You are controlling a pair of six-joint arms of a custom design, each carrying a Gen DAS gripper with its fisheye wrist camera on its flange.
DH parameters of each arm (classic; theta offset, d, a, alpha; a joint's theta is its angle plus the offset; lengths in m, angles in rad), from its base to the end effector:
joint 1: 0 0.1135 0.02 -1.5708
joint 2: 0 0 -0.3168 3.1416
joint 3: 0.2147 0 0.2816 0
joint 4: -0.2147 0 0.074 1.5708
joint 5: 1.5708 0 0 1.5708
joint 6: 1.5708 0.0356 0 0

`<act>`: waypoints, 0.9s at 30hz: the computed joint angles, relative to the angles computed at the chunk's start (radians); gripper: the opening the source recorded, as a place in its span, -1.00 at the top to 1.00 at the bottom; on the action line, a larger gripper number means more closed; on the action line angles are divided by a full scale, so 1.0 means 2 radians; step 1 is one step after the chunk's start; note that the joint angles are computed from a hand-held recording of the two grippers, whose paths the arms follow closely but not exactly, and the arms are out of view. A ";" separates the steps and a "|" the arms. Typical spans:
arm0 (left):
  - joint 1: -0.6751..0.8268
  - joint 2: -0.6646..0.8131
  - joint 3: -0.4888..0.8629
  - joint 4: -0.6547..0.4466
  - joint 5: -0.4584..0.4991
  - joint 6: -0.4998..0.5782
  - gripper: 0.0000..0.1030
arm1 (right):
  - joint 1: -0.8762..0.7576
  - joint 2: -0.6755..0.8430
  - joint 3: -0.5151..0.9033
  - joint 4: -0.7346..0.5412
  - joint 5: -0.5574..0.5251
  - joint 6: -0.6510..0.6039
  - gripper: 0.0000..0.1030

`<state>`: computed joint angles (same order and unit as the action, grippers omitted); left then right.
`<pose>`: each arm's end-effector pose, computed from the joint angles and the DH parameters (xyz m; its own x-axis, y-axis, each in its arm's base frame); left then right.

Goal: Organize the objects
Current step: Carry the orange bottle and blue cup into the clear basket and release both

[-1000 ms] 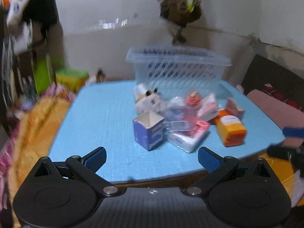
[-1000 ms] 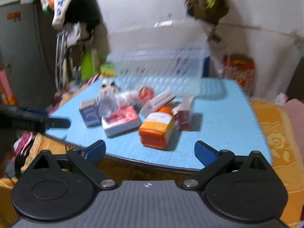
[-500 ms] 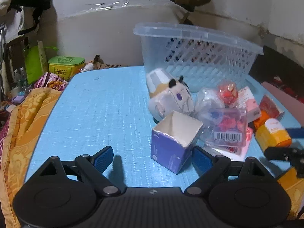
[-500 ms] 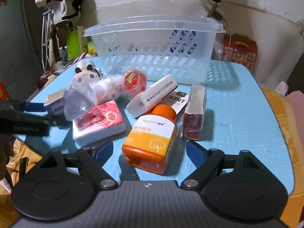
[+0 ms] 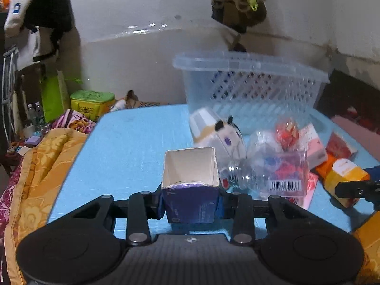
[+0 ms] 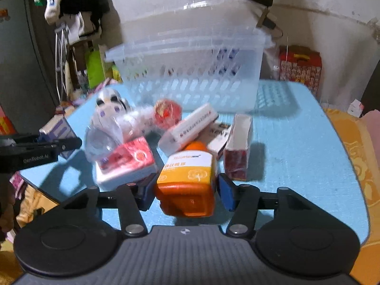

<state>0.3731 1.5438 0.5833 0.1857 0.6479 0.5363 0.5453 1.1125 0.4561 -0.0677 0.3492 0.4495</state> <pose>0.2792 0.0862 0.1675 -0.5033 0.2405 -0.8300 0.4282 0.9037 0.0022 0.1901 0.1011 0.2060 -0.6267 0.0974 -0.7732 0.0045 0.9926 0.1214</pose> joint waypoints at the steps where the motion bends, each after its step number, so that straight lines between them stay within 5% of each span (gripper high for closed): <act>1: 0.004 -0.005 -0.002 -0.001 0.004 -0.001 0.18 | 0.006 -0.016 -0.004 -0.002 0.007 -0.001 -0.11; 9: 0.017 -0.037 -0.024 0.023 0.023 -0.003 0.18 | 0.008 -0.086 -0.019 0.001 0.008 0.001 -0.08; 16: 0.015 -0.031 -0.020 0.027 0.030 -0.011 0.18 | -0.049 -0.082 -0.027 0.015 -0.057 -0.002 -0.07; 27: 0.020 -0.039 -0.028 0.030 0.043 -0.003 0.18 | -0.034 -0.109 -0.031 0.013 -0.040 0.006 -0.07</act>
